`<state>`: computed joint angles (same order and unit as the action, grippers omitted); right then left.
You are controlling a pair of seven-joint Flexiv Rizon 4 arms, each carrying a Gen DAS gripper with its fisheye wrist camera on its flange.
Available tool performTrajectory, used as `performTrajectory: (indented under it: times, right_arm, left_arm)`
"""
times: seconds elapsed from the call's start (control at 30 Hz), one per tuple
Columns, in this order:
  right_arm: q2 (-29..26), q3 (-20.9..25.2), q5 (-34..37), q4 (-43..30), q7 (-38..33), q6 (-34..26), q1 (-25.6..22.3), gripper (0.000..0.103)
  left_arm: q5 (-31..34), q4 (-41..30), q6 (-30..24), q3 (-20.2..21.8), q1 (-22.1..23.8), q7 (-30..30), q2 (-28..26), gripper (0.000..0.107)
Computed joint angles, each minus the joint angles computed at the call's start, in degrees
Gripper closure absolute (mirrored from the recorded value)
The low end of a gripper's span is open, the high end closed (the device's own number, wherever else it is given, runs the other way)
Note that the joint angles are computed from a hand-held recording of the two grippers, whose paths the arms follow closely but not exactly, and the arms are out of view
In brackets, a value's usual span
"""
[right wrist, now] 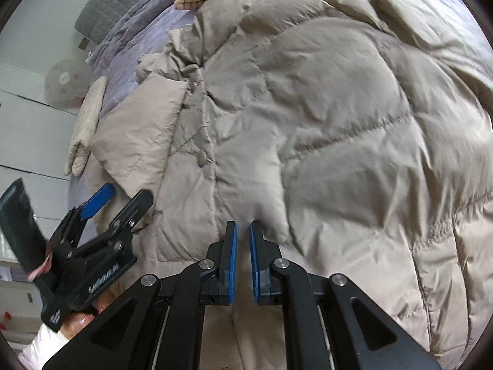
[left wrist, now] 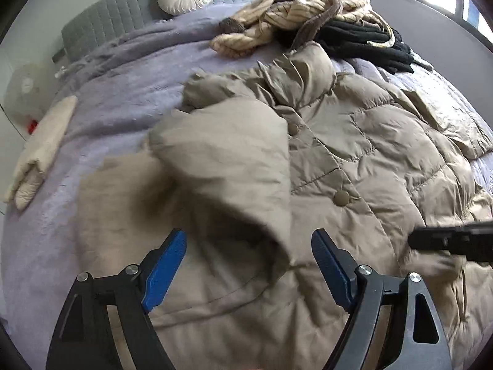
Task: Fold large clothes
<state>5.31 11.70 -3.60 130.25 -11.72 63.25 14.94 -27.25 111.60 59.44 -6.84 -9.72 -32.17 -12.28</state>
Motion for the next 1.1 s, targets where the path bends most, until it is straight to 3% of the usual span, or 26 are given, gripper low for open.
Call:
performTrajectory:
  times: [0.03, 0.07, 0.13, 0.2, 0.33, 0.43, 0.57, 0.63, 0.77, 0.83, 0.97, 1.0, 1.07, 1.1]
  right_arm:
    - [-0.26, -0.04, -1.24, -1.24, -0.34, -1.77, -0.09, 0.066]
    - [-0.61, 0.06, -3.11, -2.44, -0.18, -3.24, 0.0, 0.04]
    - [-3.06, -0.53, -8.51, -5.98, -0.28, -4.6, 0.45, 0.02]
    - [-5.47, -1.05, -12.24, -9.78, -3.0, -5.92, 1.26, 0.02]
    - [-13.66, -1.48, -16.9, -20.59, -11.46, -13.73, 3.41, 0.02]
    - [-18.49, -2.5, -16.32, -26.49, -16.32, -19.38, 5.32, 0.02]
    - [-18.83, -4.72, -21.41, -25.71, -13.39, -22.51, 6.64, 0.02]
    - [-17.01, -5.53, -22.77, -22.16, -9.22, -21.87, 5.57, 0.02]
    - [-11.61, -4.92, -17.86, -13.16, -2.27, -18.69, 1.56, 0.027]
    - [-8.91, -4.66, -15.15, -7.21, 1.24, -10.3, -0.86, 0.03]
    - [-6.53, -5.12, -17.63, -0.77, 7.84, 2.36, -3.89, 0.034]
    - [-6.75, -5.3, -16.71, 0.1, 8.72, 5.72, -4.59, 0.044]
    - [-8.24, -4.97, -9.39, 0.31, 5.48, 11.7, -5.49, 0.09]
    - [-8.99, -4.29, -6.63, -0.1, 3.64, 13.41, -6.27, 0.091]
  left_arm:
    - [-1.6, 0.46, -0.04, 0.07, 0.71, 0.93, 0.84, 0.023]
    - [-2.58, 0.33, 0.05, 0.18, 1.09, 1.24, 0.93, 0.023]
    - [-4.33, -0.33, 1.94, 1.2, 2.26, 0.18, 0.83, 0.023]
    - [-2.66, -2.94, 2.72, 2.97, 3.41, -4.52, -0.75, 0.023]
    - [3.05, -11.8, -1.95, 5.84, 6.19, -16.67, -6.63, 0.023]
    - [4.45, -18.53, -7.34, 5.84, 8.82, -22.55, -11.63, 0.023]
    - [2.47, -25.23, -17.48, 3.9, 12.6, -25.23, -16.87, 0.023]
    - [1.91, -27.42, -19.95, 3.52, 13.31, -27.02, -18.84, 0.023]
    - [2.89, -27.52, -18.71, 3.22, 12.57, -28.59, -19.46, 0.023]
    - [4.74, -26.97, -16.87, 3.42, 11.6, -28.21, -19.4, 0.023]
    - [9.96, -27.14, -13.88, 4.84, 9.18, -29.31, -19.91, 0.022]
    - [10.89, -27.37, -13.6, 5.13, 8.83, -29.98, -20.04, 0.023]
    - [11.19, -26.9, -12.32, 5.1, 9.02, -30.73, -19.58, 0.023]
    - [11.22, -26.52, -10.37, 5.09, 8.89, -31.38, -19.31, 0.023]
